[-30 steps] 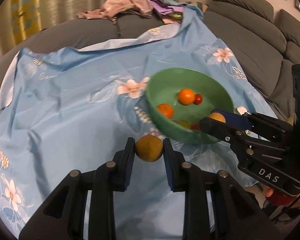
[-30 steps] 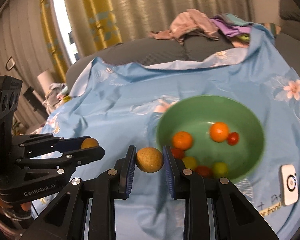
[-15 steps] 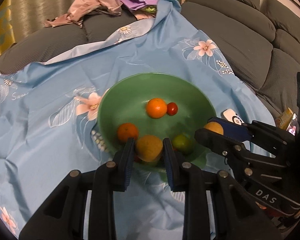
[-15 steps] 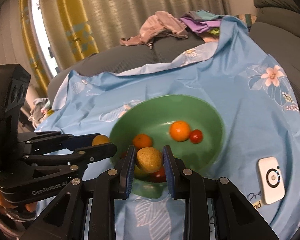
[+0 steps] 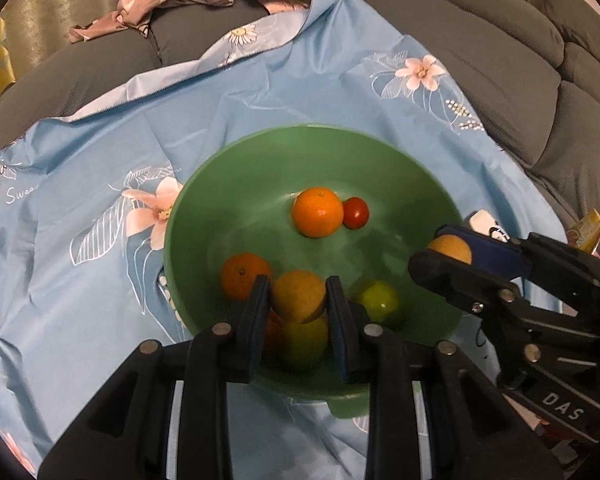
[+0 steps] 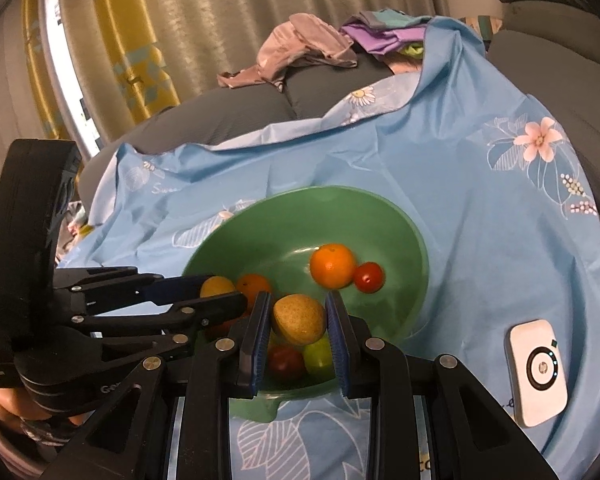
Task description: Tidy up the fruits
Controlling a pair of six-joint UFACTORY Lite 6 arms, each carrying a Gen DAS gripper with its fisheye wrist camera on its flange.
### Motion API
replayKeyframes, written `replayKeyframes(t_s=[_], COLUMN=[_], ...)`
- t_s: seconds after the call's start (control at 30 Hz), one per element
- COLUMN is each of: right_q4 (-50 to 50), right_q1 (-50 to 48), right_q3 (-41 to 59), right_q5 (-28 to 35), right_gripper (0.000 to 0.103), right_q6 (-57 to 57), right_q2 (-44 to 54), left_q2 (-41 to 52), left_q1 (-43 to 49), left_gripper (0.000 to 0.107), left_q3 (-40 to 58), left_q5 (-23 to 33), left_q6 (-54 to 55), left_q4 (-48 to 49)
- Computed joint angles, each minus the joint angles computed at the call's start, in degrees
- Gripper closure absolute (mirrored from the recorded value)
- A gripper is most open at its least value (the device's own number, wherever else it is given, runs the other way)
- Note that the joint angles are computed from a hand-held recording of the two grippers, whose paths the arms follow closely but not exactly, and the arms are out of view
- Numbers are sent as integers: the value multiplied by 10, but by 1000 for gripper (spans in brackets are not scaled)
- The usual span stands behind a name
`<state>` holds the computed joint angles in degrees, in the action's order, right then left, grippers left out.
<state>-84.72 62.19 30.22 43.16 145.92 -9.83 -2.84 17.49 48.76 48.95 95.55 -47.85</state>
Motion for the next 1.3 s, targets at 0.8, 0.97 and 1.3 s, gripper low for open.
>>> replayKeyframes(t_s=[0.8,0.97,1.3], right_q4=[240,333,406], right_q1=[-6,-16,-22], right_q3=[105,161,212], right_q5=[45,84,125], right_gripper=[66,63,63], right_q6=[-271,-372,-493], right_q2=[-38,-42,-56], left_q2=[-58,-49,-71], left_q1=[30,42,28], left_gripper=[10,5,5], left_q3=[85,143,187], left_q5=[37,111,154], left_q6=[-137,-202,-272], left_q4=[93,125,161])
